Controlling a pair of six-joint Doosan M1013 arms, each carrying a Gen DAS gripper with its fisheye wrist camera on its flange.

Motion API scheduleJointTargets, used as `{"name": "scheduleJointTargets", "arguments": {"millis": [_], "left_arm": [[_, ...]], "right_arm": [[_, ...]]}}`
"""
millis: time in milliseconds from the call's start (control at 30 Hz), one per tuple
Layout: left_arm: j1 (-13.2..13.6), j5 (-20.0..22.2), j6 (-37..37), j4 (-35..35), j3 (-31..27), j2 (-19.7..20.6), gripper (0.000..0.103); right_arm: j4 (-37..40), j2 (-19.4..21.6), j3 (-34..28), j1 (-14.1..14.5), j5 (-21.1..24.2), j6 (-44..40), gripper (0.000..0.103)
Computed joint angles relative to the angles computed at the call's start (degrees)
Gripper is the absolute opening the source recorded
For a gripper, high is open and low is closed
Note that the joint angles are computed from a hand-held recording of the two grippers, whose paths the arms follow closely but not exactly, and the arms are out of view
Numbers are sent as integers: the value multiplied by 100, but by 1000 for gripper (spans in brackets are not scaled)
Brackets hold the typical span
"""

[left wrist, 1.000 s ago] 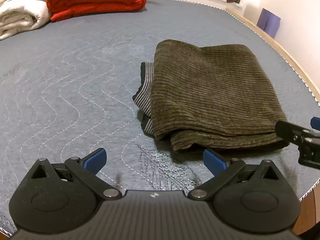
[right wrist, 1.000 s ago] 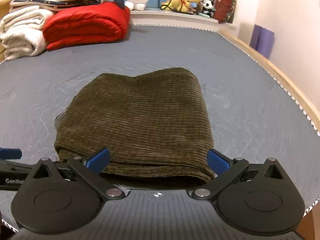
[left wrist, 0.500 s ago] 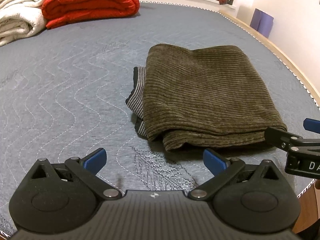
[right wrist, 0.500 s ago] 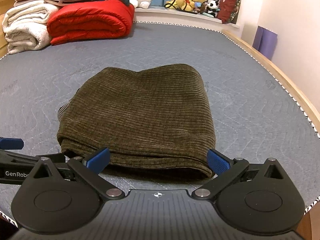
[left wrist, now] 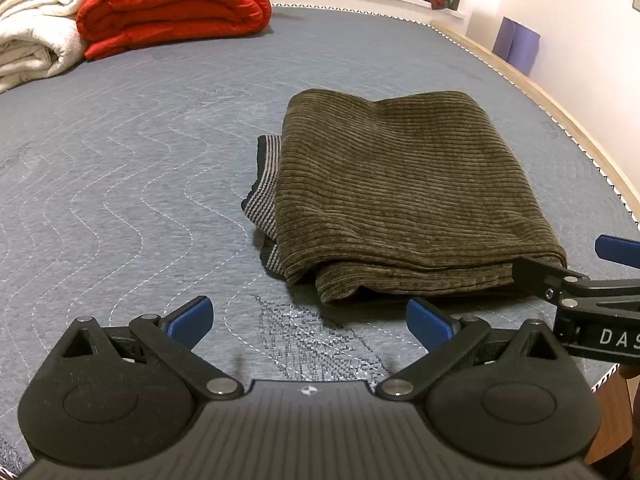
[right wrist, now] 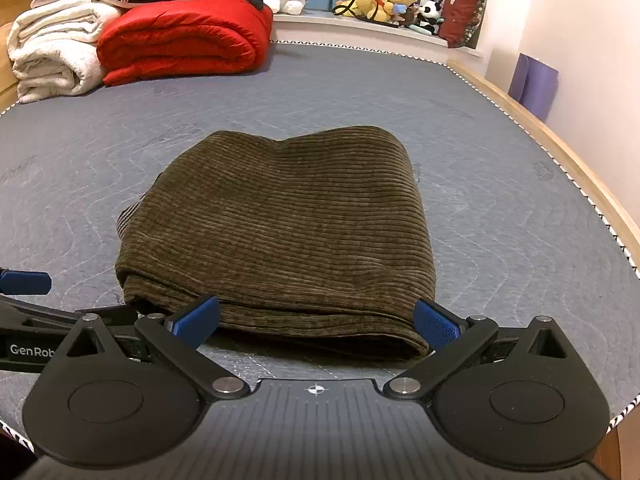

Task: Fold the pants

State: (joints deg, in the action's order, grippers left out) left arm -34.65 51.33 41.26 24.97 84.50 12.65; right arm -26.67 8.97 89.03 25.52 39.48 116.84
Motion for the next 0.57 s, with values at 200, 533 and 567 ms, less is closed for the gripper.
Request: {"name": "scheduleJointTargets", "arguments": {"millis": [200, 533, 567], "left_arm": [[-10, -16, 26, -10, 3, -5, 103], [-27, -27, -15, 42, 10, -10, 103], [-23, -30, -18, 41, 13, -13, 103]], "right_arm": [[-26, -8, 10, 16, -6, 12, 102], [-48, -11, 14, 32, 4, 52, 102], [-56, -10, 14, 34, 7, 56, 102]]}}
